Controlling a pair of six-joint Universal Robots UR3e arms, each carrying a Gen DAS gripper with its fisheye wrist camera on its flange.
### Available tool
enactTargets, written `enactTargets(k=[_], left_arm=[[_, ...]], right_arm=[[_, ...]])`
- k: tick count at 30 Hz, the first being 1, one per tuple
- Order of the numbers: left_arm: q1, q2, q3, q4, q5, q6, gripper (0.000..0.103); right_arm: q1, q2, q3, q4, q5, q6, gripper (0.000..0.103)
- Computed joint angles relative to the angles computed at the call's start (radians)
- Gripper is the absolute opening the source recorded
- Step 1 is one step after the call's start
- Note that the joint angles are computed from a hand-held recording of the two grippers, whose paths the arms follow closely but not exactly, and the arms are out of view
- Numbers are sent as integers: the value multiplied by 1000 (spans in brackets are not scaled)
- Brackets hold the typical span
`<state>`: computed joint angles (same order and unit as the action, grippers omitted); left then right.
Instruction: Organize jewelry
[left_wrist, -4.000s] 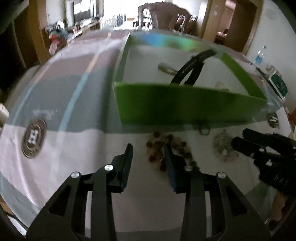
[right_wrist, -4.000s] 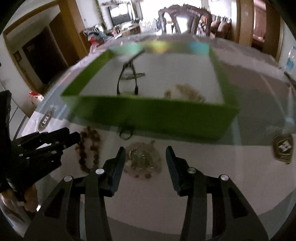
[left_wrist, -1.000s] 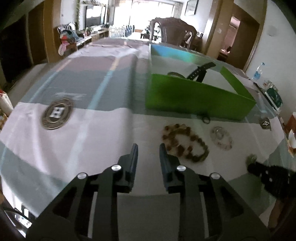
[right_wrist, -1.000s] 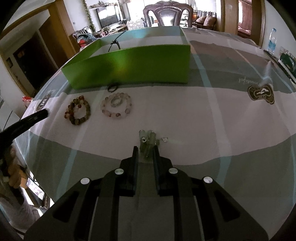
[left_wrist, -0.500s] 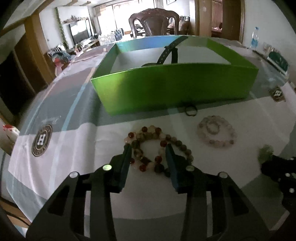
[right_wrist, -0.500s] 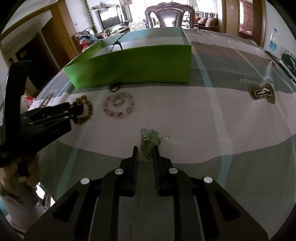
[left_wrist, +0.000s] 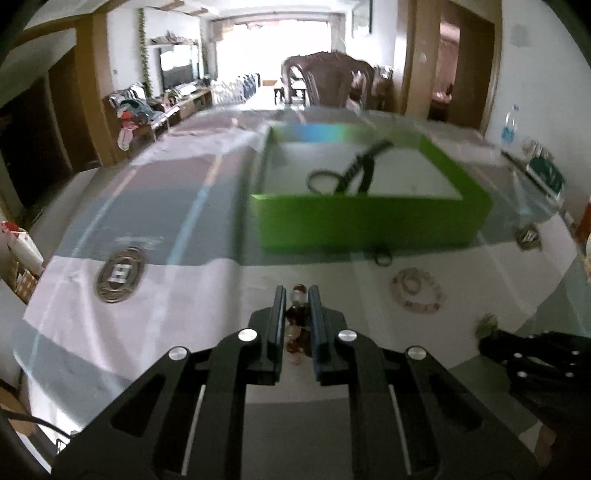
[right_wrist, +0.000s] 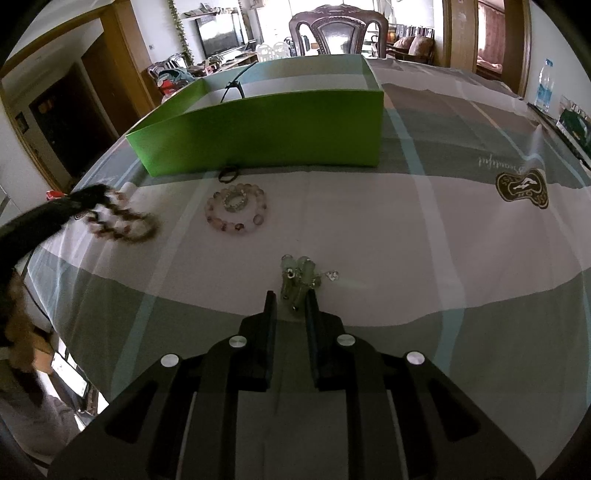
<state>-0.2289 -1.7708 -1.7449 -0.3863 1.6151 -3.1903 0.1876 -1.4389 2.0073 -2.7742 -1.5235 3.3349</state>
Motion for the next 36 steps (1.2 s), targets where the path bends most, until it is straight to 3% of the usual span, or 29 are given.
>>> enactTargets(k=[6,14,36], left_arm=[[-7,59,-72,18,44,7,12],[11,37,-133,17,-44,28,12],[2,29,-127,8,-48,30,12]], right_arm=[[16,10,-23,17,-22,9,16],[53,37,-65,44,-68,26,16],[52,36,-52,24,-67,18,17]])
